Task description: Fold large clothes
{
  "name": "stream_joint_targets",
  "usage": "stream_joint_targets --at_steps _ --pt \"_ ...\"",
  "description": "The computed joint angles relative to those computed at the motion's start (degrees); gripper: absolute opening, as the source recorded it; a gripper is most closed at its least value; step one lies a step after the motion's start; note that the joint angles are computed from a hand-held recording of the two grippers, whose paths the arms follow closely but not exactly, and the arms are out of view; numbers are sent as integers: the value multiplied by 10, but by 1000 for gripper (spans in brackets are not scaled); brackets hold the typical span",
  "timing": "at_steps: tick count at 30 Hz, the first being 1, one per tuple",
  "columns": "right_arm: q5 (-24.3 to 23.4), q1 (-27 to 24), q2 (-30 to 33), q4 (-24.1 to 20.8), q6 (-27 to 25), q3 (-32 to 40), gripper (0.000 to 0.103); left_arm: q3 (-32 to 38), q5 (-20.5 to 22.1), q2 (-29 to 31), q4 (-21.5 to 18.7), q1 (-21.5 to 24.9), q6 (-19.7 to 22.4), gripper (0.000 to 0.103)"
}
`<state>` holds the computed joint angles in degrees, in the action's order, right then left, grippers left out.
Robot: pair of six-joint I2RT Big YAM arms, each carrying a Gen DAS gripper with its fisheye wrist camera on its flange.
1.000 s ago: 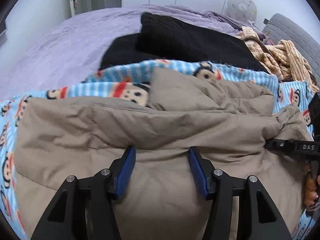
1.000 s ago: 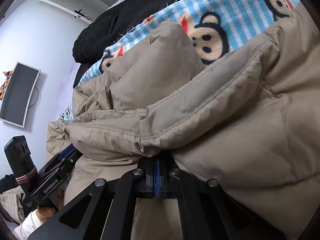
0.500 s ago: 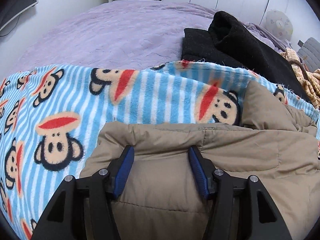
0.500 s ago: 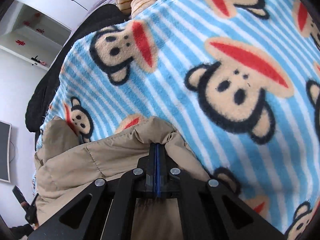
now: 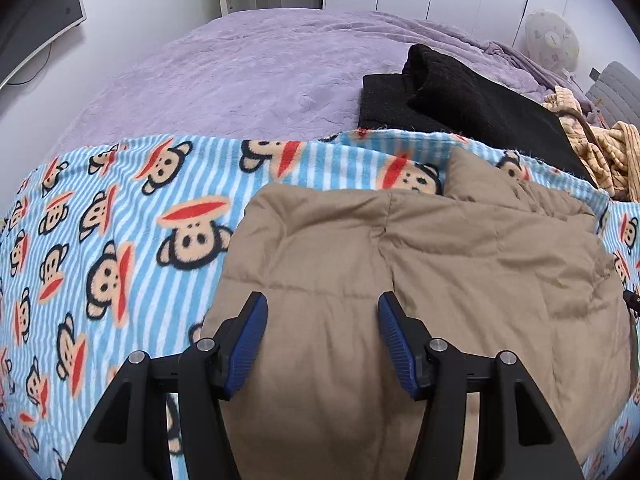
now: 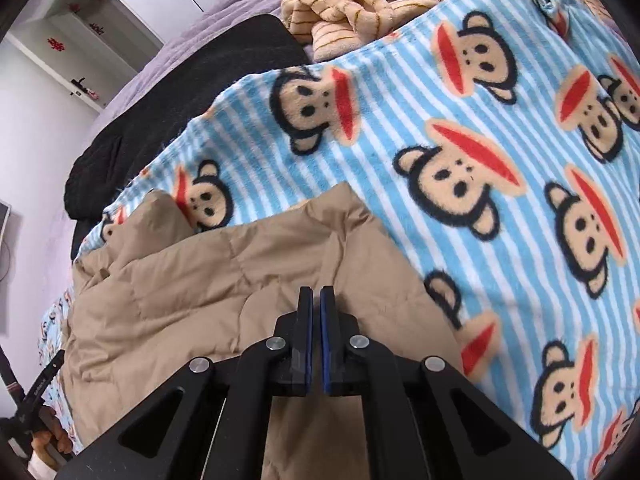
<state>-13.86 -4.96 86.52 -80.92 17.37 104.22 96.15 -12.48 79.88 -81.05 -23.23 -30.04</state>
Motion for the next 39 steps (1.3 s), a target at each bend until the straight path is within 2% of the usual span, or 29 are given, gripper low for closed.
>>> stream_joint_targets --at_steps 1,4,7,11,13,15,16,17,19,22,24,25,28,30,31,39 --pt "-9 -4 -10 -3 3 -6 4 -8 -2 -13 -8 -6 -10 60" --pt "-38 -14 -46 -16 13 -29 5 -30 -21 -47 -24 -28 -49 98" --pt "-51 -6 -91 -22 27 -77 5 -45 -38 -73 -36 -48 -76 98" --pt "-63 -7 -138 -39 22 -120 5 -63 -26 -92 -68 -61 -101 99" --pt "-68 -8 -158 -50 18 -137 6 -71 -19 -101 -84 -70 -121 103" --pt "-75 -5 -177 -54 26 -158 10 -79 -17 -109 -93 -79 -145 103" --pt "-82 -7 -187 -55 31 -169 21 -82 -14 -112 -96 -83 -151 103" --pt "-88 -9 -198 -56 36 -178 44 -84 -11 -115 -99 -87 -156 103" --pt "-99 -13 -216 -54 45 -194 66 -88 -8 -117 -106 -93 -162 103" --pt "-96 -11 -229 -64 48 -201 67 -91 3 -119 -113 -97 -167 103" --pt "-100 -13 -235 -71 51 -204 73 -93 13 -122 -113 -97 -172 103" --pt "-102 -13 -239 -73 51 -206 80 -96 21 -125 -109 -96 -174 103" --pt "-114 -17 -249 -77 49 -217 81 -106 32 -132 -102 -92 -178 103" --pt "-127 -19 -251 -80 50 -228 90 -116 40 -137 -100 -89 -184 103" --pt "-134 -19 -252 -79 53 -236 101 -123 48 -143 -95 -86 -189 103" --pt "-181 -27 -268 -43 103 -278 103 -204 163 -213 -30 -26 -232 103"
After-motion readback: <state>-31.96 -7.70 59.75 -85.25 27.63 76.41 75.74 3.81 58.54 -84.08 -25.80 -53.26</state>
